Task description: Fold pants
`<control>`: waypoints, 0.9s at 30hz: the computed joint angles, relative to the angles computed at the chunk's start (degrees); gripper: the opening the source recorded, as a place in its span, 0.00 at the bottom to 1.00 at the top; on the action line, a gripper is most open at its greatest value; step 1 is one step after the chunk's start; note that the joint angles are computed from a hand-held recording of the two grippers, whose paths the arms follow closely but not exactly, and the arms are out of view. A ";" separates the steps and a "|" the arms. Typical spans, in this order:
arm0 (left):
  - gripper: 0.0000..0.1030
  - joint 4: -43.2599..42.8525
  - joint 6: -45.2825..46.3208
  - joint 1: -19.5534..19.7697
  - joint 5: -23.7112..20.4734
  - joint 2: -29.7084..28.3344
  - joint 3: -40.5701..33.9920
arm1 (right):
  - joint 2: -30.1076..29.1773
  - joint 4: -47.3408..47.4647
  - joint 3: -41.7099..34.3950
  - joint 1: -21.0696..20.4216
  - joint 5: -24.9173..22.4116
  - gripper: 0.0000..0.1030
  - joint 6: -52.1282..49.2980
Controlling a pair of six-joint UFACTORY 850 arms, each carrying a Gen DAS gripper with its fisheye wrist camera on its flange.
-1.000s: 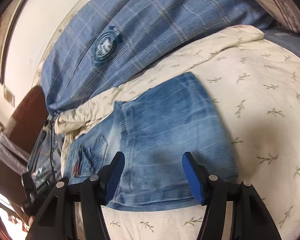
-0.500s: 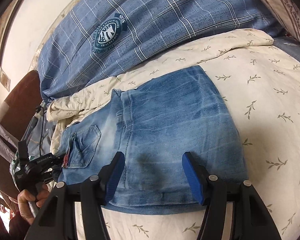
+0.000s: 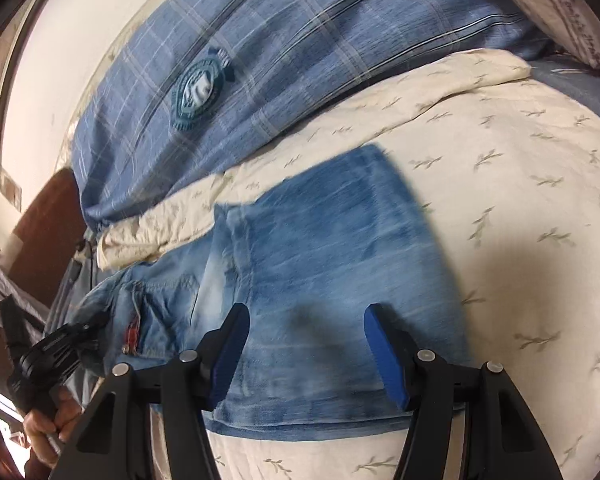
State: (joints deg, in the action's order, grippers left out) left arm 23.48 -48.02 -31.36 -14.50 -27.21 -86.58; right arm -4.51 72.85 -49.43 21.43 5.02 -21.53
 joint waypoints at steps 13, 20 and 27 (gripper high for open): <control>0.18 9.99 6.01 -14.61 -5.84 -5.52 -12.81 | 10.43 -21.25 10.02 -5.60 5.95 0.62 29.02; 0.22 -14.56 31.31 -20.35 -14.02 -18.67 -28.61 | 16.51 -21.33 15.53 -10.53 9.47 0.62 36.28; 0.67 -17.40 38.03 -19.83 1.43 -7.05 -15.24 | 17.06 -23.50 15.66 -11.40 8.61 0.62 38.50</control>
State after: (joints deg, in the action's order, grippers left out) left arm 6.08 -9.99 -51.20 -13.06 -34.26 -101.82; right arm 12.55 49.34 -33.77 10.03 13.63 16.98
